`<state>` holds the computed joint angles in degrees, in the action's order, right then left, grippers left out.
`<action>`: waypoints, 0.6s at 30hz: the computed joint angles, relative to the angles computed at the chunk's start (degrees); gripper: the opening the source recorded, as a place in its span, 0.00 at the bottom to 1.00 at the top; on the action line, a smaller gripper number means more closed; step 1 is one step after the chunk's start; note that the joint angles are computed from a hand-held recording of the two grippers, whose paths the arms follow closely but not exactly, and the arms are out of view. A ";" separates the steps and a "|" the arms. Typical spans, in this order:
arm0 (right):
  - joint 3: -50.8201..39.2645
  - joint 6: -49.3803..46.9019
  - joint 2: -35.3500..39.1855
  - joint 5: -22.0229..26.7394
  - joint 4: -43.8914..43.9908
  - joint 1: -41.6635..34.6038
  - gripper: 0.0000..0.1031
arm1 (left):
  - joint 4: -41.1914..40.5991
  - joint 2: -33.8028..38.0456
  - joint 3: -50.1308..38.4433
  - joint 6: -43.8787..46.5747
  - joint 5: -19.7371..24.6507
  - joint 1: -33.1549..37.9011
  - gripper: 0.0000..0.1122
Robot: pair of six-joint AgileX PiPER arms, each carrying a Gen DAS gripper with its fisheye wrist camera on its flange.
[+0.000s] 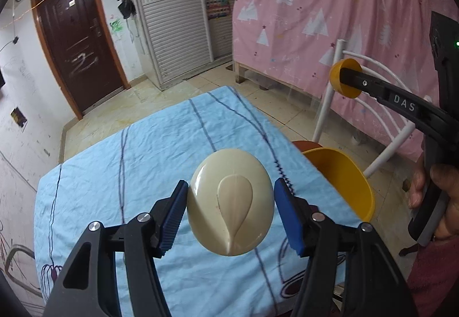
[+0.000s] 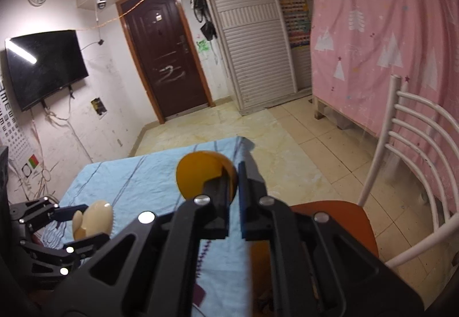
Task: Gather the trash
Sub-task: 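Carry the toy and cup to the yellow bucket and open both tools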
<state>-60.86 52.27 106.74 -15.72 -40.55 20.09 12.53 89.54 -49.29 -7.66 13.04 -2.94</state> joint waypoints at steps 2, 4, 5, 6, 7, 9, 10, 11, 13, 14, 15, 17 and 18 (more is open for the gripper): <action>2.07 -1.87 -0.66 -1.39 1.84 -1.60 0.05 | 5.33 0.75 -0.55 -6.09 0.54 -2.91 0.47; 3.86 -2.58 -1.06 -2.74 2.51 -3.23 0.05 | 7.72 1.57 -1.20 -9.30 1.26 -5.27 0.47; 4.71 -3.19 -1.15 -3.30 3.12 -4.03 0.05 | 8.04 2.29 -1.80 -10.07 1.66 -6.40 0.47; 5.38 -3.55 -1.07 -3.79 3.45 -4.81 0.05 | 8.38 2.84 -2.27 -10.77 1.97 -7.26 0.47; 5.60 -3.74 -0.89 -3.94 3.64 -5.25 0.05 | 9.04 3.64 -2.93 -11.82 2.34 -8.30 0.47; 6.58 -4.54 -0.33 -4.36 4.11 -6.55 0.05 | 10.33 5.13 -4.10 -13.80 2.82 -10.39 0.47; 6.57 -4.43 0.14 -4.27 3.66 -7.15 0.05 | 11.26 5.72 -4.57 -14.89 2.93 -11.12 0.47; 6.83 -6.11 0.72 -4.07 5.20 -7.32 0.05 | 11.87 6.35 -5.31 -15.65 3.30 -11.95 0.47; 6.88 -6.21 2.35 -3.86 4.97 -8.03 0.05 | 12.36 7.59 -6.70 -16.38 3.79 -13.24 0.47; 7.14 -6.02 2.78 -4.14 4.49 -8.66 0.05 | 12.87 8.29 -7.57 -17.03 4.17 -14.00 0.47; 7.13 -6.04 3.50 -4.22 4.38 -9.17 0.05 | 13.18 9.05 -8.53 -17.45 4.61 -14.69 0.47; 6.83 -5.91 4.78 -3.85 4.29 -9.69 0.05 | 13.22 10.32 -10.05 -17.82 5.34 -15.69 0.47; 6.53 -6.14 5.38 -3.59 4.54 -9.98 0.05 | 12.94 10.95 -10.84 -17.61 5.67 -16.02 0.47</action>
<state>-54.33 46.13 112.12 -19.31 -36.01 10.12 25.47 100.49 -60.14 -25.27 18.71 -18.96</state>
